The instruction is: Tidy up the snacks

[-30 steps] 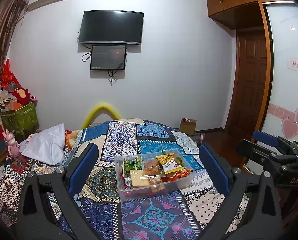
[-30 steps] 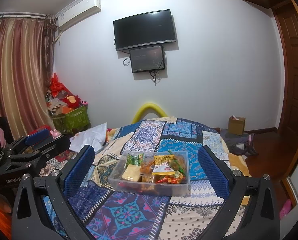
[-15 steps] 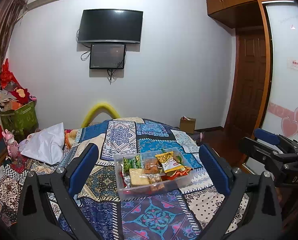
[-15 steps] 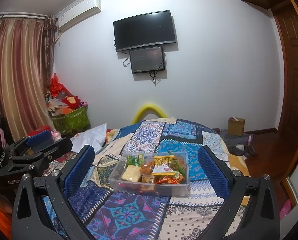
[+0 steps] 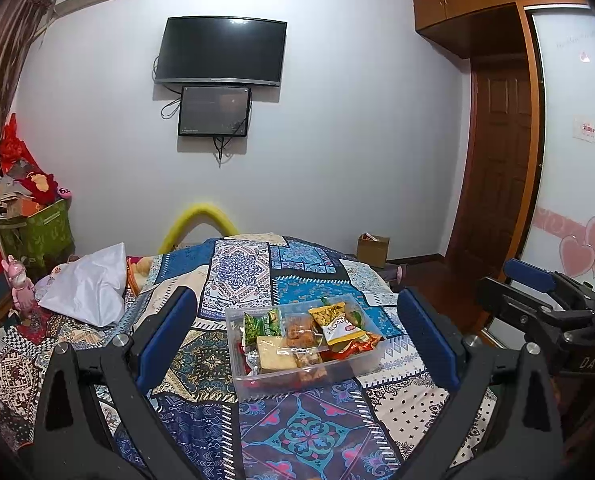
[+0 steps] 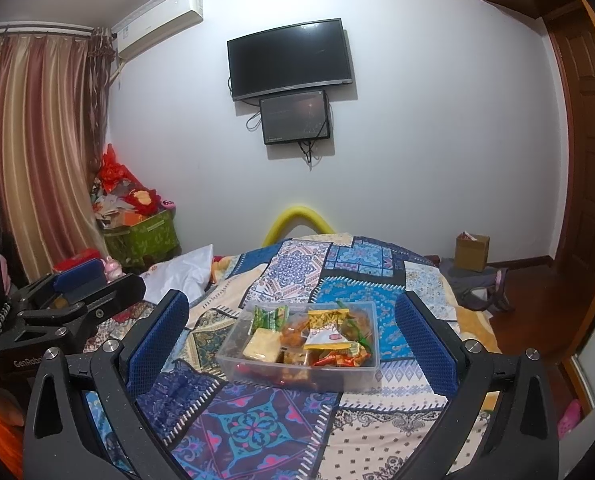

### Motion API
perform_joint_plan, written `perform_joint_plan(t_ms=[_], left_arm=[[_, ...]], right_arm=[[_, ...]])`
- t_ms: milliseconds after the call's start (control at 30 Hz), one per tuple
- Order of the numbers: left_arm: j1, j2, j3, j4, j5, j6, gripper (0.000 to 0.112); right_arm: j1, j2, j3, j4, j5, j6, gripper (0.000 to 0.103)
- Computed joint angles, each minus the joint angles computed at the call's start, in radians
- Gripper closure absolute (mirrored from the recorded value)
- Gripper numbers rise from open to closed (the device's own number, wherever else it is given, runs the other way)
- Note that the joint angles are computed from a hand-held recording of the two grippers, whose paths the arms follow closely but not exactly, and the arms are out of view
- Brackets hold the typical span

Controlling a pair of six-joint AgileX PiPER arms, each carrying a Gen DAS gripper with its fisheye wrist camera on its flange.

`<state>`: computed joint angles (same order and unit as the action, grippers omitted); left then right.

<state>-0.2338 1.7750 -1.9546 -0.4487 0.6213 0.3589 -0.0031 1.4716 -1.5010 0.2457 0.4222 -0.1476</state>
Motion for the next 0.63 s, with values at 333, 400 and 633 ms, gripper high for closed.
perform_joint_plan(t_ms=[333, 400, 633], left_arm=[[0.01, -0.007, 0.016, -0.047, 0.0, 0.028, 0.011], [0.009, -0.005, 0.01, -0.047, 0.014, 0.035, 0.011], [0.002, 0.003, 0.001, -0.037, 0.023, 0.039, 0.011]], right_arm=[[0.001, 0.007, -0.008, -0.007, 0.003, 0.006, 0.0], [-0.001, 0.01, -0.011, 0.0, 0.005, 0.0, 0.0], [-0.01, 0.016, -0.007, 0.023, 0.003, -0.016, 0.0]])
